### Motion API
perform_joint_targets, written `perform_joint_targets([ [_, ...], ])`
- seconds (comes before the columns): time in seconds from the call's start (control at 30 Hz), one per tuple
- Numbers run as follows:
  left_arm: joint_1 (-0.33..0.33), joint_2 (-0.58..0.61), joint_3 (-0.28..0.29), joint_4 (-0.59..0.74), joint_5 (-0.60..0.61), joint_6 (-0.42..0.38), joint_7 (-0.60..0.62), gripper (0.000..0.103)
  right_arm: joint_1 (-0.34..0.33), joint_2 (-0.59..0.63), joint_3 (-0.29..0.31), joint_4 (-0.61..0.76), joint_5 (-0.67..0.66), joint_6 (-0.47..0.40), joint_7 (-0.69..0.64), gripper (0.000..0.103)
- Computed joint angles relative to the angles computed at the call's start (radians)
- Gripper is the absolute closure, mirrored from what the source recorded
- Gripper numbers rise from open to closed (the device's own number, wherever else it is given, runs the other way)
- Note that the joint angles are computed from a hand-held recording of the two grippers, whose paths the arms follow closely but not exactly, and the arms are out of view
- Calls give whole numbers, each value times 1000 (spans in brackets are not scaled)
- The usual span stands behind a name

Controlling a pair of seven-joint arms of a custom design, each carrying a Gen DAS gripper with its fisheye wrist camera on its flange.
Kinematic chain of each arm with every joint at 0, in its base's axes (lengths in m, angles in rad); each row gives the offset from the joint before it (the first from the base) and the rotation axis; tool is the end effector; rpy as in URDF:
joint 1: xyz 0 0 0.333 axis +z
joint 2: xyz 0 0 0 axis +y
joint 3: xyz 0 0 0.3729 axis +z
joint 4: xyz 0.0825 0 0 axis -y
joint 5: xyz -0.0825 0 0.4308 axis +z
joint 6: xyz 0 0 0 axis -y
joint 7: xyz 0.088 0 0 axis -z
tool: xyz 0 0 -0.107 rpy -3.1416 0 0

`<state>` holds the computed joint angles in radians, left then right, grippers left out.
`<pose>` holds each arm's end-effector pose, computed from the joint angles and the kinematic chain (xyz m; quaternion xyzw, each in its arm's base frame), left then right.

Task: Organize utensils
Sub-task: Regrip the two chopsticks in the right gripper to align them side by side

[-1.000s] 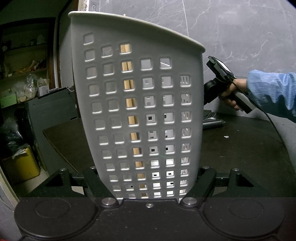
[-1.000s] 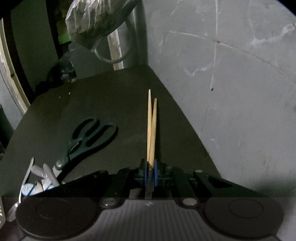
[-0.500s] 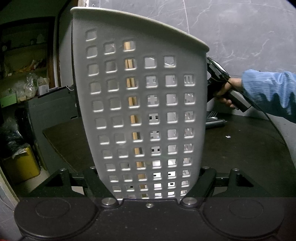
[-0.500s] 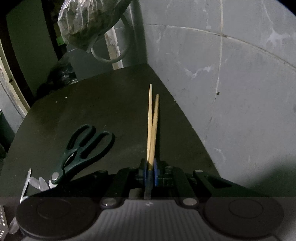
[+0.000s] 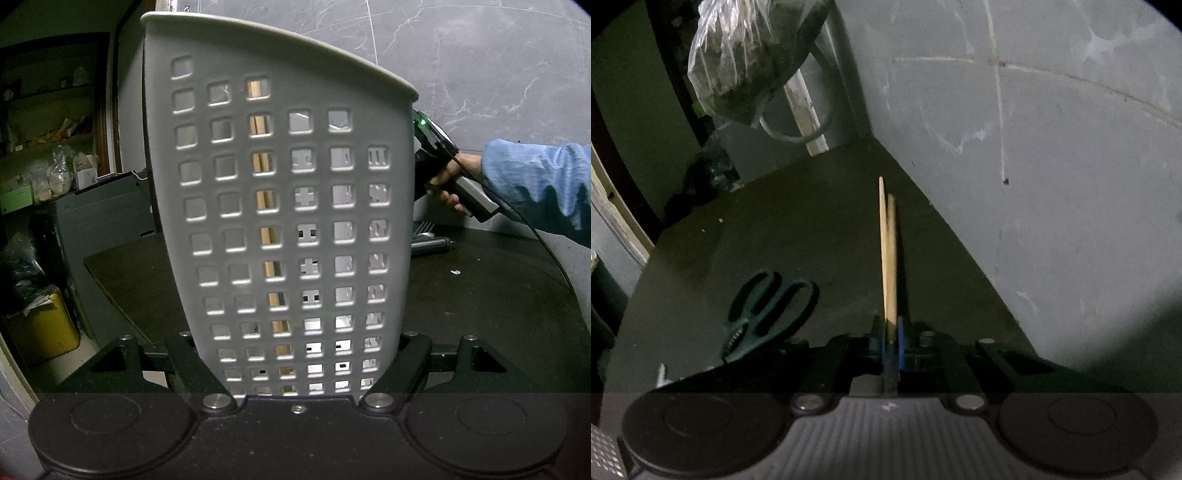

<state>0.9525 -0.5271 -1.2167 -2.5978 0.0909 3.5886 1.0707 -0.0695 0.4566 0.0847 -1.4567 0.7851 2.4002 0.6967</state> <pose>0.4614 -0.1888 0.4704 -0.5335 0.6237 -0.3978 0.4100 0.8002 0.0037 0.5142 -0.7651 0.5039 -0.0904 0.3906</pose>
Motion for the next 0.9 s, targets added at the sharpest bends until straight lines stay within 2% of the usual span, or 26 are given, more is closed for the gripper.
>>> perform_joint_targets([
  [0.27,-3,0,2,-1,-2,-2,4,26,32,21,5,27,-33,93,-22,96],
  [0.4,-3,4,2,0,-2,-1,5,26,58,59,1,66,-101,103,6,96],
  [0.53,7,11,-7,2,-4,6,7,26,57,69,16,73,-118,125,-9,95],
  [0.6,16,16,-14,3,-6,10,10,26,60,73,15,80,-134,127,-6,93],
  [0.67,20,18,-19,4,-7,11,12,26,61,81,18,92,-141,134,-4,75],
  [0.7,21,19,-20,4,-7,11,12,26,63,87,19,102,-146,132,2,73],
  [0.83,24,17,-23,6,-9,8,11,26,95,122,-3,151,-218,130,51,69],
  [0.9,26,15,-25,8,-7,6,8,26,102,121,-1,140,-236,167,53,70],
])
